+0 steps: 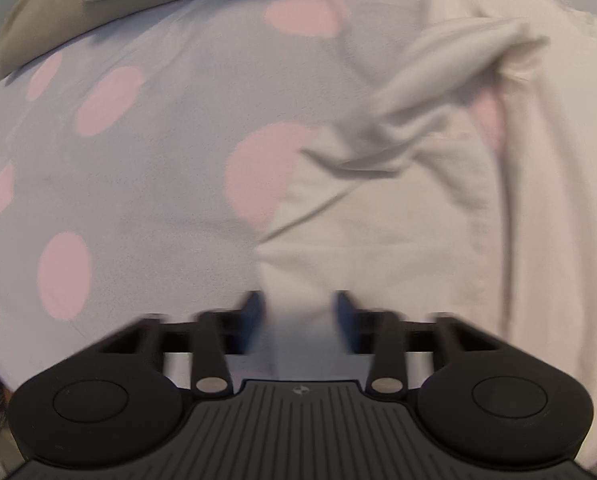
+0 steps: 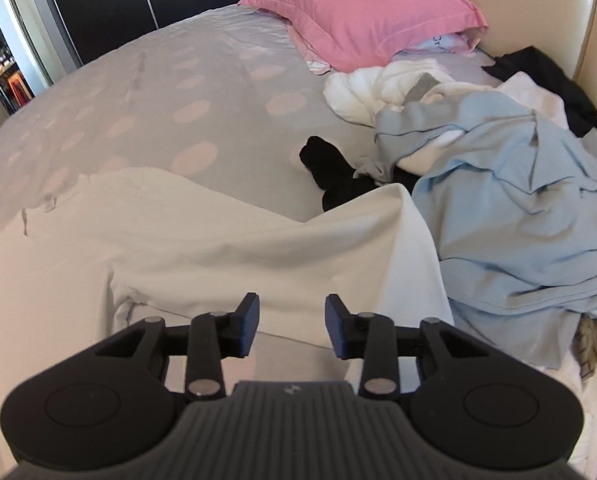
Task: Fold clothes
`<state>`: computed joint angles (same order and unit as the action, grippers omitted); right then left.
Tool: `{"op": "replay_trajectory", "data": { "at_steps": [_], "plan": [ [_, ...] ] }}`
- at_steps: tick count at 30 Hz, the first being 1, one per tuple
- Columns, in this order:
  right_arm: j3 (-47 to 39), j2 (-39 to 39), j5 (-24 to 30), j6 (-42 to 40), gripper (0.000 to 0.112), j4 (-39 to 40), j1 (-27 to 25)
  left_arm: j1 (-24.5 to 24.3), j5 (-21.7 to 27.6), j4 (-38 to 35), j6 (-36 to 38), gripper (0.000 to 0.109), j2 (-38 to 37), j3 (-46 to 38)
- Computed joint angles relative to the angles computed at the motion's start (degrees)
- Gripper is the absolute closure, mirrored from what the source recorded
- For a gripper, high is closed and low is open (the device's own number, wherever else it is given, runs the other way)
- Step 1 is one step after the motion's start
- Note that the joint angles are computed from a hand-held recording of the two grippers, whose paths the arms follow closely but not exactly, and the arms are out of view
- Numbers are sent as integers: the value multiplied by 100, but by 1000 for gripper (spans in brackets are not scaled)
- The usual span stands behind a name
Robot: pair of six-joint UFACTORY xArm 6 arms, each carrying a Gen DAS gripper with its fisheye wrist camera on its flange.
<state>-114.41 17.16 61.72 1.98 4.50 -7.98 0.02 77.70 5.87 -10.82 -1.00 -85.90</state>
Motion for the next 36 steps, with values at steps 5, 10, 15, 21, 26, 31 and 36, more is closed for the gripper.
{"op": "replay_trajectory", "data": {
  "at_steps": [5, 10, 15, 21, 26, 31, 36],
  "plan": [
    [183, -78, -49, 55, 72, -248, 14, -46, -78, 206, -219, 108, -209, 134],
    [204, -68, 19, 299, 73, -323, -90, 85, -251, 632, -514, 108, -365, -30],
    [180, -31, 53, 355, 73, -347, -93, 182, -991, 1233, -914, 108, -643, -87],
    [137, 17, 73, 326, 73, -341, -89, -274, -1529, 2845, -757, 108, -997, 139],
    [95, 67, 115, 314, 73, -339, -60, -514, -556, 2364, 828, 108, -731, 136],
    [182, -7, 41, 294, 73, -287, -76, -386, 469, 1322, 1533, 108, -411, -35],
    [230, -41, 42, 320, 73, -289, -115, 203, 877, 184, 1389, 90, -254, -420]
  ]
}}
